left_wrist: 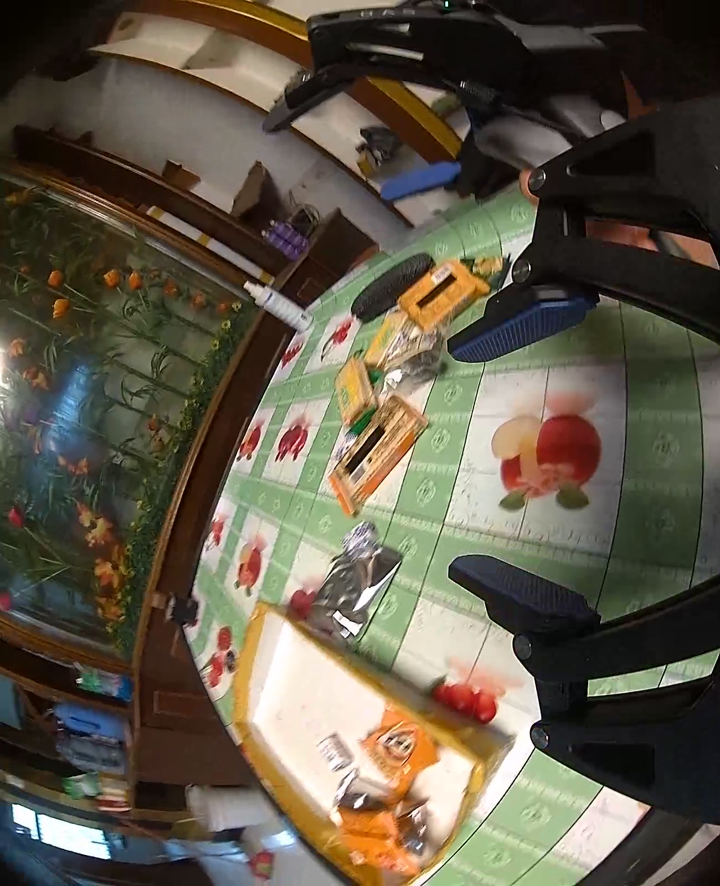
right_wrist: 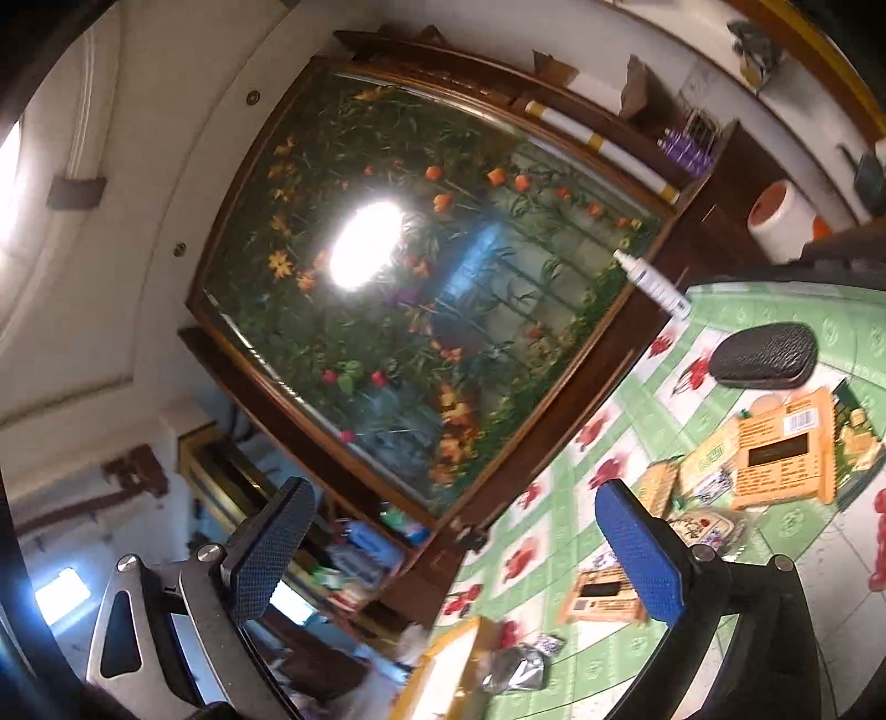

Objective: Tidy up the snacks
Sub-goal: 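Withdraw both open tools from the tray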

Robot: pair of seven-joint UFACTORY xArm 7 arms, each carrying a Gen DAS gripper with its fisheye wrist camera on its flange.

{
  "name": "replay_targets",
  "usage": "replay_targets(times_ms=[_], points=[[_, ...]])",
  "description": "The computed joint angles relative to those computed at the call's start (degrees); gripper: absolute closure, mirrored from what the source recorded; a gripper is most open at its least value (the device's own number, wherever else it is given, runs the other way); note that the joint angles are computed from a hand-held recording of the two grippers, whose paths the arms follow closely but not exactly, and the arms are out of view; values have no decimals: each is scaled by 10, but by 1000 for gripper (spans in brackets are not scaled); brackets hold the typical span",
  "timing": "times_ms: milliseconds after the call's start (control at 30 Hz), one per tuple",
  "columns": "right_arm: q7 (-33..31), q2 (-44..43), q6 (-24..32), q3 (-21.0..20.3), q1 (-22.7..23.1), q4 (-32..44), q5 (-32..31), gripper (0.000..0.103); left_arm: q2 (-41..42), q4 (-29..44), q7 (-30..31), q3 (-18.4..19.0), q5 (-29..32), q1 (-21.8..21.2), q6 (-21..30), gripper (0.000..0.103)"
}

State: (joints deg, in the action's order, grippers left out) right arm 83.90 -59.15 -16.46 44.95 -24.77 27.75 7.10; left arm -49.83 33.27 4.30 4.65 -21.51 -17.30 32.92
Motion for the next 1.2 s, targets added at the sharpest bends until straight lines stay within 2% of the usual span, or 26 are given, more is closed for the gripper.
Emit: replay_targets(times_ms=[33,133,233,300,400,500,533,600,667,733,767,800,833,867,900,933,1033,1200], points=[[-1,-6,-8,-4,-1,-7,0,0,2,2,-6,-13,15,17,-7,31],[-15,-26,32,-38,23,-18,-8,0,7,6,-31,-49,67,68,-33,31],[-54,-22,90,-106,84,-19,-40,0,17,8,-42,-64,109,94,-65,31],[-85,-37,129,-134,107,-20,-64,0,24,7,-52,-71,131,107,-83,31],[-116,-93,175,-137,96,-21,-101,0,37,9,-62,-68,149,111,-94,31],[-148,-136,182,-125,68,-19,-140,0,49,13,-74,-74,166,120,-100,29],[-160,-131,183,-127,72,-18,-148,0,54,16,-76,-74,171,121,-99,29],[-200,-84,213,-166,125,-7,-156,0,65,21,-77,-69,174,116,-95,29],[-211,-82,204,-187,147,-22,-150,0,74,24,-75,-64,175,111,-95,29],[-189,-154,206,-150,95,-44,-143,0,80,23,-73,-64,179,110,-99,27],[-169,-178,198,-145,80,-53,-171,0,86,24,-71,-64,181,110,-98,21],[-173,-179,170,-148,74,-62,-189,0,94,26,-70,-65,184,110,-97,21],[-195,-155,166,-156,90,-61,-183,0,102,28,-68,-64,184,108,-94,21],[-242,-110,186,-179,129,-51,-165,0,109,31,-63,-61,182,102,-90,21],[-270,-60,229,-214,178,-32,-171,0,118,33,-57,-59,180,96,-87,21],[-286,-34,261,-232,204,-22,-165,0,123,35,-54,-60,180,93,-86,21],[-293,-9,269,-242,227,-30,-151,0,138,41,-37,-60,176,77,-79,21],[-346,48,347,-288,302,-16,-134,0,163,55,-3,-40,139,43,-56,21]])
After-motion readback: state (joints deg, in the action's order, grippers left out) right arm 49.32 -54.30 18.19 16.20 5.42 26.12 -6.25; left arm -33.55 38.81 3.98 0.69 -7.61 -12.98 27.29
